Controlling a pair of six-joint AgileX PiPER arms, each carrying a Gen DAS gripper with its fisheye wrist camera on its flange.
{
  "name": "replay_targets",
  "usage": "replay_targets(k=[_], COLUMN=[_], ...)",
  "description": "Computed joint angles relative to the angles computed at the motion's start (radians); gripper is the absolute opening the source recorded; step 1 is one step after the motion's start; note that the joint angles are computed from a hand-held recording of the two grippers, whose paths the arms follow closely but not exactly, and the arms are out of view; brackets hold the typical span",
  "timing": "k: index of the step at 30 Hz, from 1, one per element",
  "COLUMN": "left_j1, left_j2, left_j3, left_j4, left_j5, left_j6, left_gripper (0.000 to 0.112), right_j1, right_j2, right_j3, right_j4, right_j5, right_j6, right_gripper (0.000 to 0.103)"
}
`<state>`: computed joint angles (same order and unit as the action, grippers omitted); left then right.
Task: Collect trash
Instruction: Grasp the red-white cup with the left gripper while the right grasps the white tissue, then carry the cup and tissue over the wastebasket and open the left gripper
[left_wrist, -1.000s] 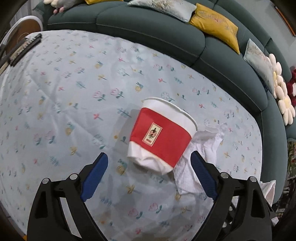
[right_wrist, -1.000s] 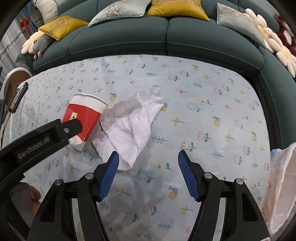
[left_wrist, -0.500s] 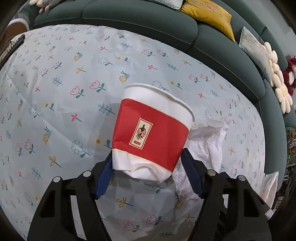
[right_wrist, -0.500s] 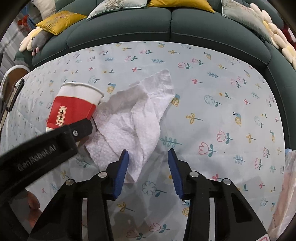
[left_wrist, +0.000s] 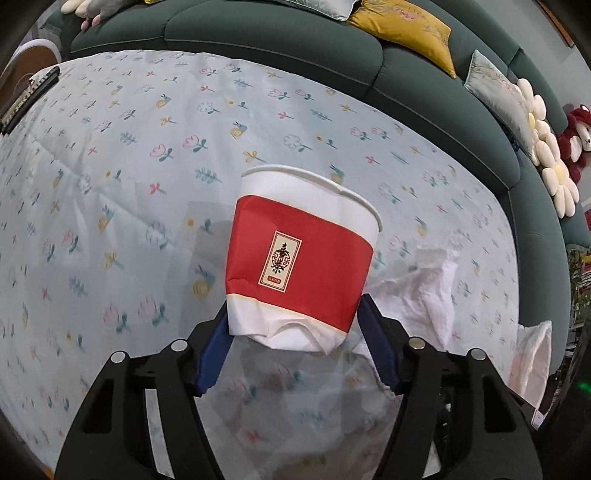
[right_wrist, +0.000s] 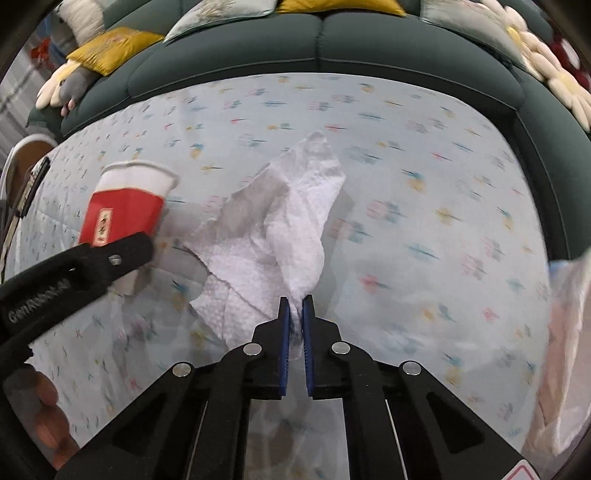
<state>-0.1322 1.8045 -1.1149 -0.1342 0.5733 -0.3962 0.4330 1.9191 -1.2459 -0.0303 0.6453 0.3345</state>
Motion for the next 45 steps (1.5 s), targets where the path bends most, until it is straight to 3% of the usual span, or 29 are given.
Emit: replay_targets(k=[11,21,30,36,45], left_j1=[-0.242,-0.543,-0.758,-0.848,-0.922], left_j2=[-0.153,-0.139,0.011,0.151,0.404], left_j3=[0.049,-0.093,-0.35,-0.56,-0.953], left_j4=[0.123,0.3,0.371,0.369,0.334], left_j5=[0.05,0.166,0.291,0.367,0.527], left_j6=[-0.274,-0.549,-0.643,-0.628,-0.551], left_gripper=[0.063,0.063,0.063,0.063,0.063], right_j1=[-0.179,-0.476,-0.868,-1.104,-1.319], right_j2=[-0.304,-0.551,-0.651,-0.612,-0.503], right_j3=[0.222,0.337,0.378,0.358,0.313], right_j4=[0.046,0.189,0.403,0.514,0.584], right_j5=[-0.013,0.045,0.139,0.187,0.21], right_j6=[-0.1,-0.371,-0.779,-0.982,-1.141], right_gripper=[0.006,0.006,0.006,0.006,0.006])
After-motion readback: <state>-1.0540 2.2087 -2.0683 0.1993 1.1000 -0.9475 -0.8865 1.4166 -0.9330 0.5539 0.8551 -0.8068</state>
